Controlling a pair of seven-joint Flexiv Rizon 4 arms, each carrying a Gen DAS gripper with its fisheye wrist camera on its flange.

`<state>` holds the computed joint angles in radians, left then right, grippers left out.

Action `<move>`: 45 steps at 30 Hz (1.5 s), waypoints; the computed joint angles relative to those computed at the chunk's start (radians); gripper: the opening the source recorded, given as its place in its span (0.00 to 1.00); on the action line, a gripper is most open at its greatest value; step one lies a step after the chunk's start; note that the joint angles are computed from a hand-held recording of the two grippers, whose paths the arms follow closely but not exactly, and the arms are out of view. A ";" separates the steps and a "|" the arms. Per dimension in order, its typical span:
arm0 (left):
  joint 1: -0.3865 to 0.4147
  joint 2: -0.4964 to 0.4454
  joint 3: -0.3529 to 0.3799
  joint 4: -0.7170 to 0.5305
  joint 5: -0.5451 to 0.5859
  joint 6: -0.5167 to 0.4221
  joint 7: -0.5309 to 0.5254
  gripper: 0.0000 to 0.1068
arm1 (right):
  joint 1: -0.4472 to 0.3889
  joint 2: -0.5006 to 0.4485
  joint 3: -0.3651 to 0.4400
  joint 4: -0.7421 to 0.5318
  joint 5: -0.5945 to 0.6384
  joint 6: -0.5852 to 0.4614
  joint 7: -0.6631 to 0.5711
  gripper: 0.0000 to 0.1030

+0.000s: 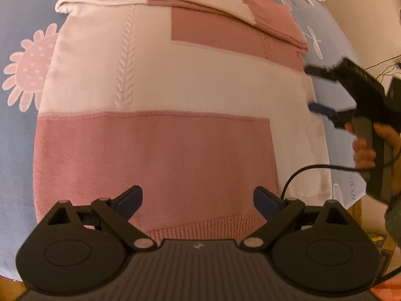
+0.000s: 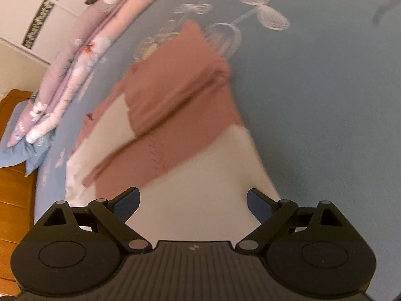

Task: Fold clothes
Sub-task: 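Move both open grippers back over the sweater's ribbed hem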

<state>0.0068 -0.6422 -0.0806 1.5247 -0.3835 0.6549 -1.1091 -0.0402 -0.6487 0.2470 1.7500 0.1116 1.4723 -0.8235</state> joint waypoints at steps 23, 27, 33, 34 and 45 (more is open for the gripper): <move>-0.007 0.039 0.033 0.119 0.028 0.090 -0.147 0.89 | 0.021 0.147 0.021 0.112 0.140 -0.204 -0.062 1.00; -0.009 0.068 0.035 0.170 0.023 0.129 -0.174 0.89 | 0.004 0.148 0.037 0.101 0.181 -0.219 -0.124 1.00; -0.010 0.099 0.024 0.236 0.015 0.201 -0.175 0.89 | 0.025 0.153 0.016 0.093 0.188 -0.247 -0.179 1.00; -0.004 0.101 0.020 0.244 0.007 0.208 -0.166 0.89 | 0.034 0.155 0.008 0.097 0.184 -0.244 -0.180 1.00; 0.094 0.212 -0.019 0.390 -0.211 0.315 0.043 0.89 | 0.245 0.160 -0.159 0.102 -0.221 -0.446 -0.140 1.00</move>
